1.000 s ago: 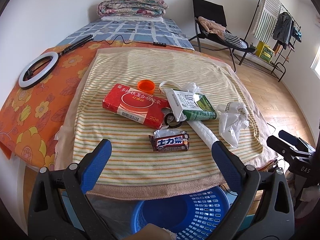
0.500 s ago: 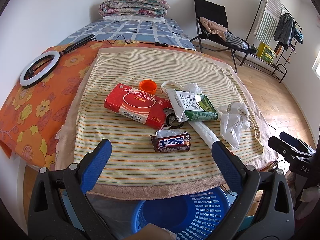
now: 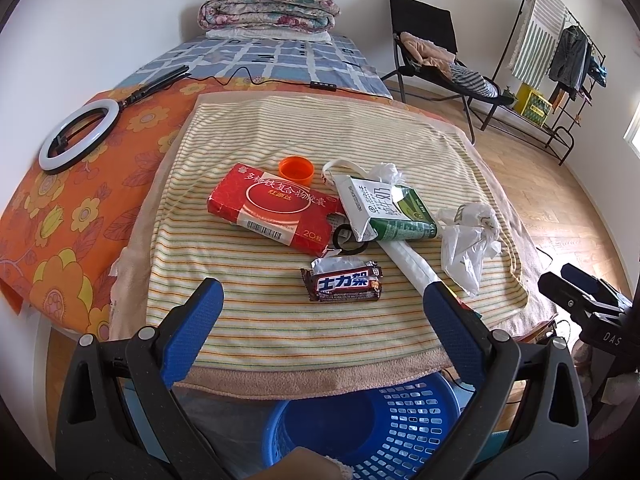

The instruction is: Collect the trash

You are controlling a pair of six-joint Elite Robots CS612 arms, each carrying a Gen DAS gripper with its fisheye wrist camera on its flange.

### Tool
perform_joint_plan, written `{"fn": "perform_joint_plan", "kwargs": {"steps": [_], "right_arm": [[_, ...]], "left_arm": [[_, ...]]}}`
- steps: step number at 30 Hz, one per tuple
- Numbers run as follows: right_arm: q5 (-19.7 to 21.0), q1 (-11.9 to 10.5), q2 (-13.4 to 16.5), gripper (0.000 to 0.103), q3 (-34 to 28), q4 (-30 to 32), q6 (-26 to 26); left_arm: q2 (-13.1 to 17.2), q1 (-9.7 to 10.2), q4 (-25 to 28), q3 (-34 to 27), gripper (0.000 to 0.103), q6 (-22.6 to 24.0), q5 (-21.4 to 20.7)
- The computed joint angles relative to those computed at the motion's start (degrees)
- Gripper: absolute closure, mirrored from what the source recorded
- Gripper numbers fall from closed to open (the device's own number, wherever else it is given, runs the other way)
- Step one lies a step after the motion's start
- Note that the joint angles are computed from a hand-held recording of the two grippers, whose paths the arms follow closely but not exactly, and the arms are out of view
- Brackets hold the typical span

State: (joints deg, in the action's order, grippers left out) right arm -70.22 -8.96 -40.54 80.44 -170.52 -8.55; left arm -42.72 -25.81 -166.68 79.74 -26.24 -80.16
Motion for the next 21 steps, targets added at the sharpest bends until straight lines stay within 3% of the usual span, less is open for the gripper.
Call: {"fn": "perform_joint_plan", "kwargs": {"steps": [21], "right_arm": [[-0.5,0.0,-0.1,0.0,0.0,0.6,0.3]], "left_arm": [[0.0,0.14,-0.4,0.7,0.001,0.4,0.0]]}}
